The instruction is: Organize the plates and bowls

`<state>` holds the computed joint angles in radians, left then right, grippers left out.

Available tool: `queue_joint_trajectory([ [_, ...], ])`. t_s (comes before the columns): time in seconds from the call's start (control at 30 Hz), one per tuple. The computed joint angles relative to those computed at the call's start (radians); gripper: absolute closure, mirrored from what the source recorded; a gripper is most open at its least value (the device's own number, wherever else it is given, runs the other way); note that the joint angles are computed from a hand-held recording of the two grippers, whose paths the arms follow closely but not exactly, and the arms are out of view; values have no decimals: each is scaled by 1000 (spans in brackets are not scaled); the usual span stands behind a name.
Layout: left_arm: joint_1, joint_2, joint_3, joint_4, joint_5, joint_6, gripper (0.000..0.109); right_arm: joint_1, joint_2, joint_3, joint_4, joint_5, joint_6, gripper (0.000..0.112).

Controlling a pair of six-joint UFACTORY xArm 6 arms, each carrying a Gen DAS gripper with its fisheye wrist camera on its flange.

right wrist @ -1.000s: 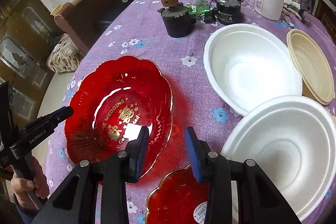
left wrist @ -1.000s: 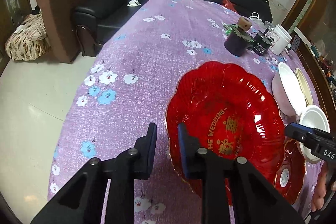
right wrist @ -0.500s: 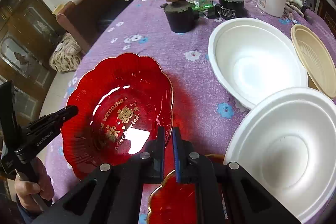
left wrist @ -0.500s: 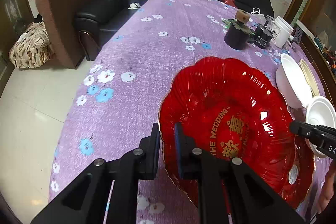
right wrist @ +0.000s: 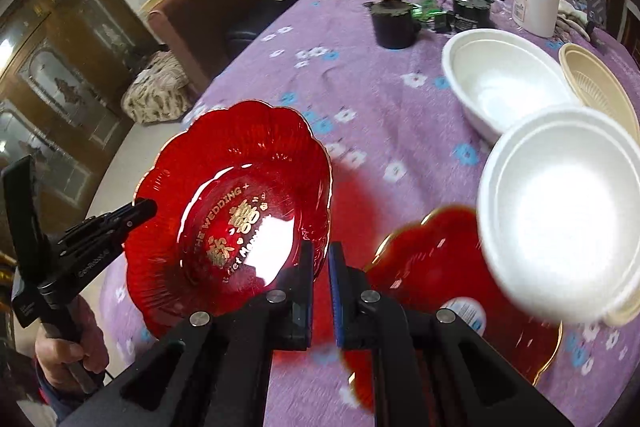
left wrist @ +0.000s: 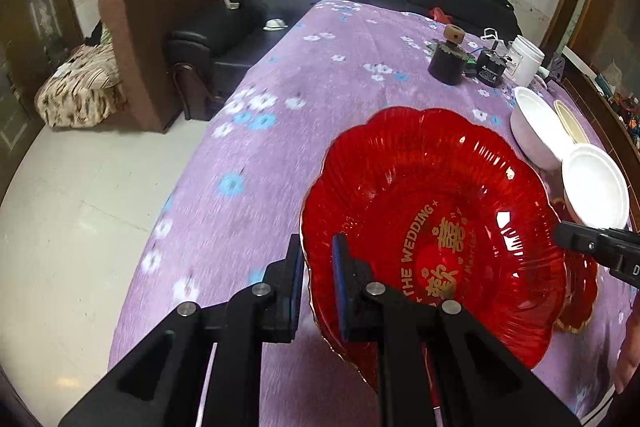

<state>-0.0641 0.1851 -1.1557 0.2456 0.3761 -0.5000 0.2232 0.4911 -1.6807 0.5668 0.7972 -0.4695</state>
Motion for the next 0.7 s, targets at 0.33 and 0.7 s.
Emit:
queue_joint_trajectory([
  [0.33,-3,-119,162,153,-33,-169,95,19,-134,206,77,-59,-106,104],
  [0.7,-2,-124,175,209,-27,-238,95,34,-137,248,82,-95,-106,103],
])
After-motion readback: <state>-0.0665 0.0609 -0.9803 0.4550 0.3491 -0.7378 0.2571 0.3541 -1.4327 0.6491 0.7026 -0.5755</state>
